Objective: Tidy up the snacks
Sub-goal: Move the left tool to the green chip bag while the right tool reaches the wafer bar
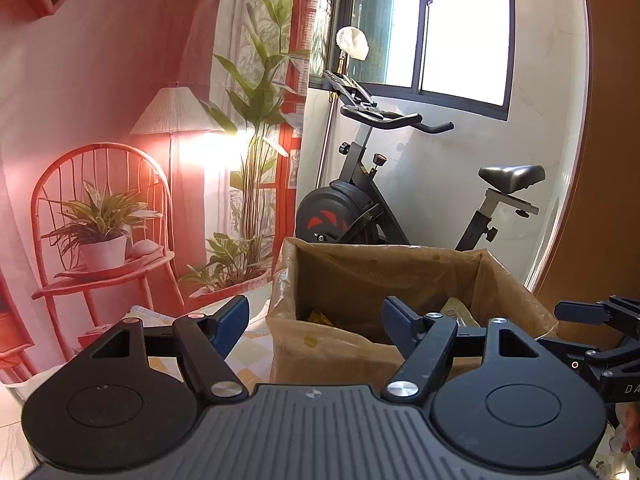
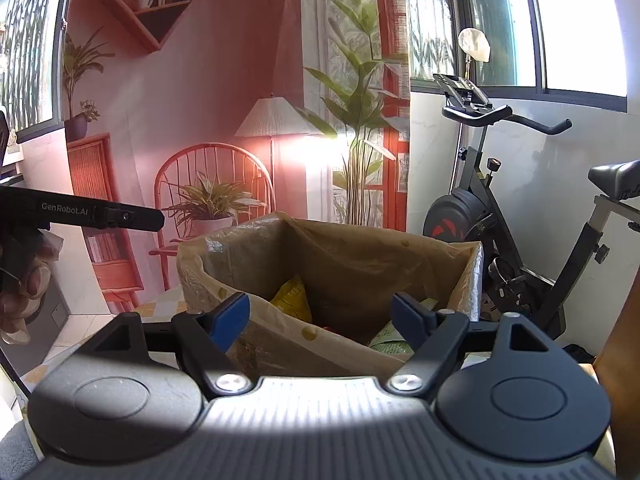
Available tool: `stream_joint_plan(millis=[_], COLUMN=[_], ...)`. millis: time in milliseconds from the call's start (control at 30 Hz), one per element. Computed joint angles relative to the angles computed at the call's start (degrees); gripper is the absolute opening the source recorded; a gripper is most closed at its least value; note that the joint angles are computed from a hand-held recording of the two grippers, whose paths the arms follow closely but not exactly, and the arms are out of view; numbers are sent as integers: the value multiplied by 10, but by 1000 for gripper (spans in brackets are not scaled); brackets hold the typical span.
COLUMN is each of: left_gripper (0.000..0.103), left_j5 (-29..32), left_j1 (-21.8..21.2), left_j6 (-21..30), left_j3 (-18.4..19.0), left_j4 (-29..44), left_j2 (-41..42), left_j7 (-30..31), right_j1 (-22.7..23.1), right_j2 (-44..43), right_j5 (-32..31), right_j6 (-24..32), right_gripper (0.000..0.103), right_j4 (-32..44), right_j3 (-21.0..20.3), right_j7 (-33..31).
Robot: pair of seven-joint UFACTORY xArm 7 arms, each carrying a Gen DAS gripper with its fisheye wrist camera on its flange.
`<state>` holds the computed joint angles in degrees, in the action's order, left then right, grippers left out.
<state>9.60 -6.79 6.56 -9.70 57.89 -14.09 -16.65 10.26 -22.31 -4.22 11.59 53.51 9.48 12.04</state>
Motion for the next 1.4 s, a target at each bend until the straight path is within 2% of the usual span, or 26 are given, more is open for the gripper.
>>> stream_joint_plan(millis=[133, 267, 467, 667, 900, 1033, 1133, 1200, 1267, 1300, 1400], left_gripper=[76, 76, 76, 76, 76, 76, 76, 89, 91, 91, 91], left_j5=[-5, -14, -28, -40, -80, -103, -134, -161, -208, -209, -201], left_j1=[15, 32, 44, 46, -35, -57, -92, -124, -184, -185, -143], left_j6=[-6, -7, -10, 6, 22, 30, 27, 8, -23, -23, -29], left_j3=[2, -1, -4, -8, 55, 64, 87, 106, 150, 148, 102], left_j4=[-68, -132, -197, -234, -272, -279, -269, -267, -267, -261, -250], left_j2=[-56, -106, -149, -177, -189, -175, -144, -121, -96, -83, -48], left_j7=[-12, -27, -39, -55, 0, 22, 48, 71, 120, 122, 108], right_j1=[-10, -38, -36, -29, -20, -18, -13, -8, -2, 0, 5], right_j2=[-32, -61, -80, -96, -115, -113, -110, -108, -106, -106, -108], right_j5=[-9, -21, -56, -67, -63, -67, -72, -73, -72, -71, -68], right_j6=[-19, -41, -18, -10, 27, 39, 42, 44, 47, 48, 53], right_gripper=[80, 80, 80, 80, 80, 80, 80, 80, 80, 80, 81], right_j4=[-39, -84, -114, -147, -183, -189, -192, -194, -194, -195, -199], right_j3=[20, 59, 84, 90, 83, 85, 86, 84, 81, 79, 73], right_j7=[23, 79, 96, 115, 146, 158, 164, 165, 165, 166, 166])
